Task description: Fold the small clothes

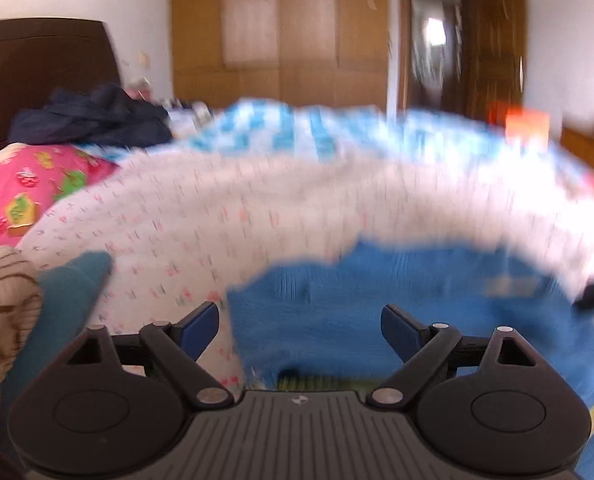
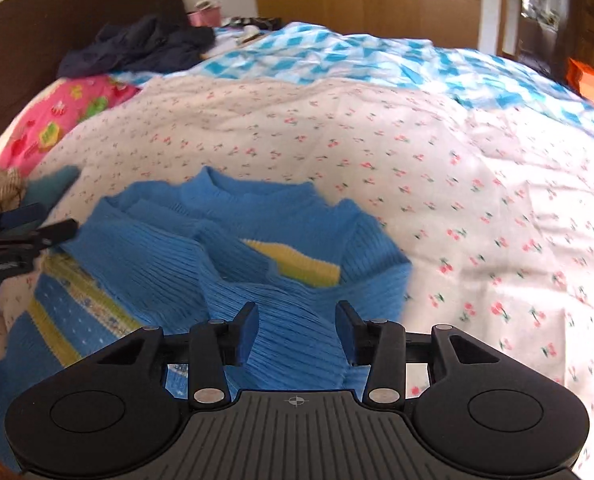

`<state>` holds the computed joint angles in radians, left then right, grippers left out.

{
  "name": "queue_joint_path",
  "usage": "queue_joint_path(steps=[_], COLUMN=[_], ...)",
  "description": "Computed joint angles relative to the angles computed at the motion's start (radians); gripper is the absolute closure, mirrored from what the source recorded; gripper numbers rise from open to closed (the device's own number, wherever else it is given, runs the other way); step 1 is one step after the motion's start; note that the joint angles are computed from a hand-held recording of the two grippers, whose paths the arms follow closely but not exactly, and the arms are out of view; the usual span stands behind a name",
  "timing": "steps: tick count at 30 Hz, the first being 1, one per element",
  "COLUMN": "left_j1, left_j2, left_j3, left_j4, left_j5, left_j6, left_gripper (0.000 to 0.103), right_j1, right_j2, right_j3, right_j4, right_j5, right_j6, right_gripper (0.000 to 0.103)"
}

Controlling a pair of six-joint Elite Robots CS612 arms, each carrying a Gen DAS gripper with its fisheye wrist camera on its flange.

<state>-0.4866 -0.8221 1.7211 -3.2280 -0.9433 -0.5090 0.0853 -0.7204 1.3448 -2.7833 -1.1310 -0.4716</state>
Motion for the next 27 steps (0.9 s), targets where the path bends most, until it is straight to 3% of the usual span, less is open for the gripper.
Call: queue_joint_path(steps=[3,5,7,10,20,24,27], left_j1=[0.004,0.000,0.002,0.011,0.002,0.008,0.018], left_j2=[0.008,0.008,0.008,0.004,0.013,0.032,0.034], left_j3=[-0.011,-0.007,-0.001,0.000,0.013,-0.013,-0.039], left_j4=[0.138,0.122,0.092,0.098,-0.015,-0.050,0.077], left_j5=[-0.067,-0.059,-0.067,-0.093,-0.021,0.020,0.021], left_j6=[0.011,0.027,0.013,-0.027,-0.025,-0.047,-0.104], left_gripper=[0.010,0.010,0.010,0.010,0.010,0.010,0.010], right_j1=[0.017,0.020,0.013,0.005,0.005,0.016,0.024], right_j2=[0.011,0.018,0.019,0.004,-0.030,-0.014,0.029], right_j3=[-0.026,-0.031,-0.036,-0.014,0.031,0.006,-0.061], right_j4=[0.065,0.077,0.094,0.068,-0.105,-0.163,-0.091], right_j5=[-0.077,-0.100,-0.082,-0.057,-0.007,-0.079,-0.155], right_j6=[-0.054,-0.042,0.005,0.044,0.105,0.149,0.229], right_gripper=[0.064,0.072,0.088,0.095,0.098,0.098,0.097])
